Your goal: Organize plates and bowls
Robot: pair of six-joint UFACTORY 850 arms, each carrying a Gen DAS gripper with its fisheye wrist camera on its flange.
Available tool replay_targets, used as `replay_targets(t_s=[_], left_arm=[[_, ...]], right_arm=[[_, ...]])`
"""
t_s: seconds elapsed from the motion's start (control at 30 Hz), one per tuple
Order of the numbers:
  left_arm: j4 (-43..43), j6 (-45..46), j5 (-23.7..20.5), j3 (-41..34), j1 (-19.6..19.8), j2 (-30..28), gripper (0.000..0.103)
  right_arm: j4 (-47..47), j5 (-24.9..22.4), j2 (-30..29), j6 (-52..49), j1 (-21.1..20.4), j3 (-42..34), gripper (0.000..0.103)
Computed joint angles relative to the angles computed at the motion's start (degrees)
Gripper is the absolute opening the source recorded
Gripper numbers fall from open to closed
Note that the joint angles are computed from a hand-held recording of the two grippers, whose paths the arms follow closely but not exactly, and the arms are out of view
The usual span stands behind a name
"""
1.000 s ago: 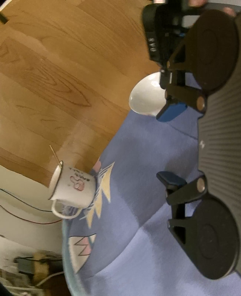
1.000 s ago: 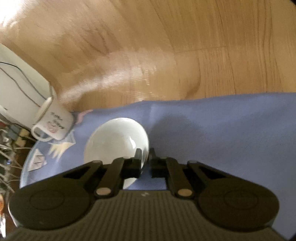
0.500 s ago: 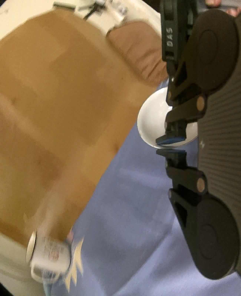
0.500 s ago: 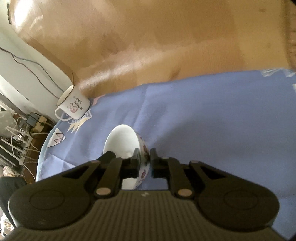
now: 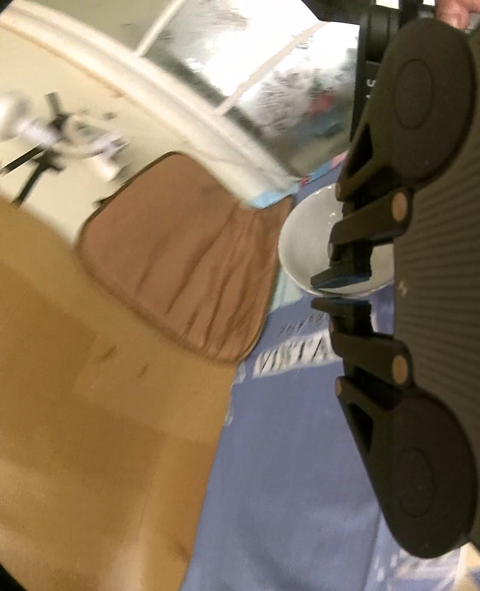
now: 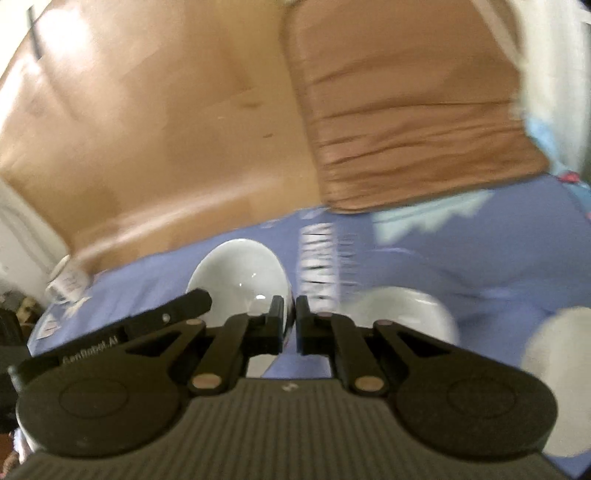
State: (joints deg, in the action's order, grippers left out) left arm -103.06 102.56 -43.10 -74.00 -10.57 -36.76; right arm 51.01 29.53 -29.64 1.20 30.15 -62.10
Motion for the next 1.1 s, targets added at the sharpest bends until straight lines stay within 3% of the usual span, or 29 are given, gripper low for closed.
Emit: replay_targets(t_s=[0.13, 0.27, 0.37, 0.4, 0.53, 0.67, 0.7, 0.8, 0.97, 1.1], left_arm=[[0.71, 0.0, 3.97, -1.32, -2.94, -1.0, 0.007], [1.83, -1.04, 6.62, -1.43, -4.36, -1.12, 0.007], [0.72, 0.16, 8.89, -1.25, -5.36, -0.87, 0.009], [-0.05, 1.07, 9.0, -0.94, -5.46, -0.66, 0.009], [-4.31, 5.29, 8.73, 1.16, -5.04, 1.23, 0.009], [-10.94, 13.1, 6.0, 5.72, -3.38, 4.17, 0.009], [-12.23, 15.24, 5.69, 7.08, -3.07, 4.86, 0.011], [-14.9, 21.59, 5.83, 10.5, -2.77, 6.29, 0.011], [-22.77, 35.86, 8.27, 15.01, -2.98, 7.18, 0.012], [-28.8, 42.2, 10.39, 15.85, -2.57, 6.59, 0.014]], right_arm=[[-2.96, 2.41, 1.12, 6.33, -1.17, 4.46, 0.009], [-1.12, 6.64, -0.33, 2.96, -0.3, 5.03, 0.015], [0.56, 11.12, -1.34, 1.33, 0.82, 5.54, 0.036], [1.89, 13.08, -1.76, 0.57, 1.25, 5.69, 0.048], [8.33, 23.55, -2.76, -2.39, 4.48, 6.71, 0.048], [9.83, 38.89, -4.19, 3.7, 11.32, 10.0, 0.048], [11.32, 40.74, -5.21, 3.62, 12.94, 9.8, 0.048], [13.88, 40.93, -7.59, 5.15, 15.72, 8.96, 0.048], [14.33, 37.88, -7.94, 6.8, 15.22, 8.72, 0.048], [12.61, 34.54, -8.18, 9.28, 14.18, 8.35, 0.048]])
